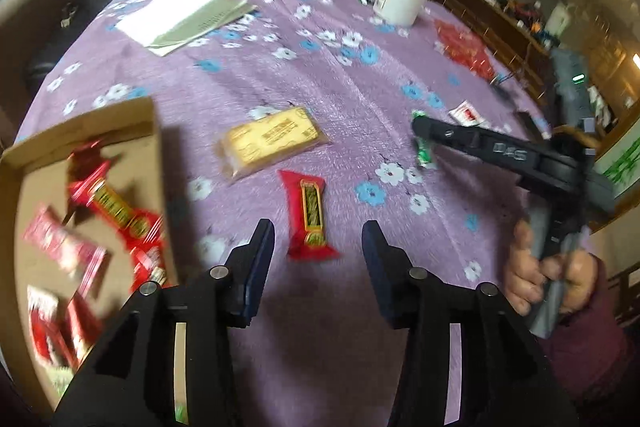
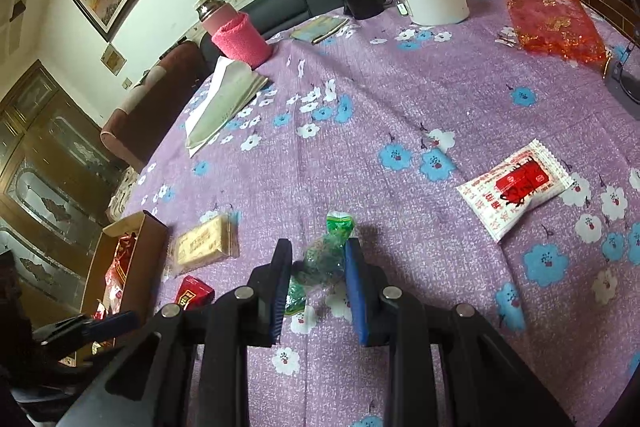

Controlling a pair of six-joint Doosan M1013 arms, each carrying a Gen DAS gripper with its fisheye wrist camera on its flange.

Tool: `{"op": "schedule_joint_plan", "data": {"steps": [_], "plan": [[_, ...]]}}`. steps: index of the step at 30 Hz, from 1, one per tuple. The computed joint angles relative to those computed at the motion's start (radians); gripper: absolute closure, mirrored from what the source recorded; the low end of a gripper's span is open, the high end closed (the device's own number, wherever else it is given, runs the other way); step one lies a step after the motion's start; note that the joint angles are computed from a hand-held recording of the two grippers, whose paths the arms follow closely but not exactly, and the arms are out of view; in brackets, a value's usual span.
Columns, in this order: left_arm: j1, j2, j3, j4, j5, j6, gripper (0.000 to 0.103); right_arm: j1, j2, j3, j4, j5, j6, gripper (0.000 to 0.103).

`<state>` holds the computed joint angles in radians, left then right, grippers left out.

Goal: Organize snacks
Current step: 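Grasp the red candy bar with the left tool while the right grasps a green candy bag, then carry both held snacks into the cardboard box and open both tools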

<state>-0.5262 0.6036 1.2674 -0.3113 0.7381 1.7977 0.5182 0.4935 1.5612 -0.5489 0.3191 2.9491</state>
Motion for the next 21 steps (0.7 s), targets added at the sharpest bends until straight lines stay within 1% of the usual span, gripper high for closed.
{"op": "schedule_joint_plan", "data": {"steps": [5,6,7,8,9,11,13,16,17,21], "plan": [[-0.035,0.050,-0.057,0.210,0.022,-0.121,0.058,-0.004,-0.004,0.005,0.030,-0.020,-0.035,0.073],[-0.038,0.055,-0.059,0.228,0.029,-0.128,0.061,-0.005,-0.005,0.006,0.034,-0.027,-0.043,0.073],[-0.040,0.058,-0.060,0.245,0.032,-0.137,0.072,-0.004,-0.005,0.006,0.031,-0.028,-0.045,0.073],[-0.044,0.053,-0.051,0.264,0.014,-0.143,0.081,-0.003,-0.006,0.005,0.020,-0.027,-0.040,0.073],[-0.040,0.054,-0.053,0.231,0.022,-0.118,0.085,-0.001,-0.007,0.005,0.009,-0.026,-0.033,0.073],[-0.041,0.050,-0.047,0.239,0.016,-0.127,0.085,0.001,-0.007,0.005,0.004,-0.029,-0.032,0.073],[-0.037,0.048,-0.042,0.219,0.011,-0.126,0.085,0.002,-0.007,0.005,0.001,-0.028,-0.032,0.073],[-0.018,0.032,-0.022,0.123,-0.008,-0.098,0.085,0.005,-0.006,0.002,-0.013,-0.021,-0.023,0.073],[-0.008,0.021,-0.009,0.073,-0.017,-0.080,0.085,0.005,-0.005,0.001,-0.011,-0.021,-0.025,0.073],[0.034,-0.044,0.070,-0.068,-0.076,-0.037,0.085,0.006,-0.005,0.000,0.001,-0.024,-0.045,0.073]]}}
